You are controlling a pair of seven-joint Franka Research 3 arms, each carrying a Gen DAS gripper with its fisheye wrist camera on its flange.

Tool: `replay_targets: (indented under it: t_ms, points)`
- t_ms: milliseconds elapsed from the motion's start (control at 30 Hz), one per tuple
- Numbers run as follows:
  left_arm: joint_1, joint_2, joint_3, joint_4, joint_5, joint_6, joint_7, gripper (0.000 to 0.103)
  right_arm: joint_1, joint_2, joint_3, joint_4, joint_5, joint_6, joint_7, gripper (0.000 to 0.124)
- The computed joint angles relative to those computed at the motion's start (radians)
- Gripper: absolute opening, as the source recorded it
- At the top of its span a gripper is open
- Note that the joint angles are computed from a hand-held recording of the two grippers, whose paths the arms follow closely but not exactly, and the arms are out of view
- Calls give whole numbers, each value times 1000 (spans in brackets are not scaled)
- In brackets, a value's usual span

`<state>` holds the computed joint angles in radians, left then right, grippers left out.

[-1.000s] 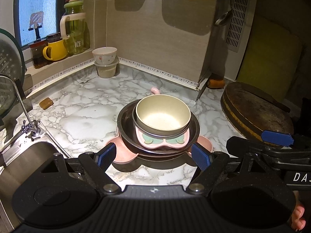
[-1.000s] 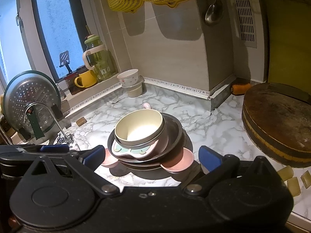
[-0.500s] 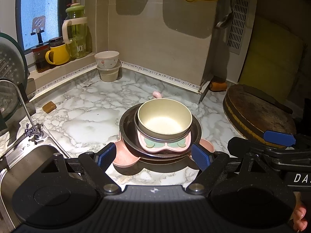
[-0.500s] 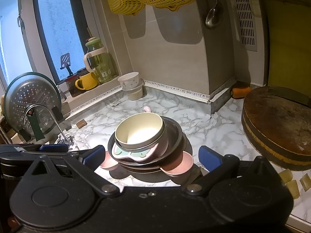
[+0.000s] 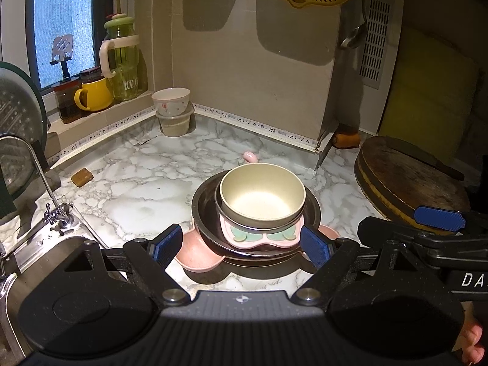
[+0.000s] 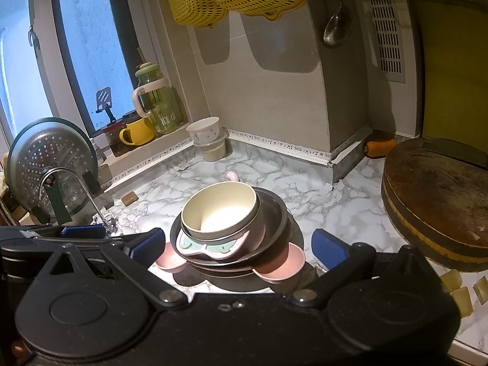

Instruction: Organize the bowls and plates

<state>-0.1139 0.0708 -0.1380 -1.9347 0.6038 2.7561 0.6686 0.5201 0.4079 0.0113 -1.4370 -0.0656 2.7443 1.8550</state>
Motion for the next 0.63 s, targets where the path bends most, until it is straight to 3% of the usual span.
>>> replay_targets:
  t_ms: [633]
  points:
    - [0, 20, 6, 13, -13, 11, -3, 85, -7, 22, 5, 29, 26, -14, -23, 103]
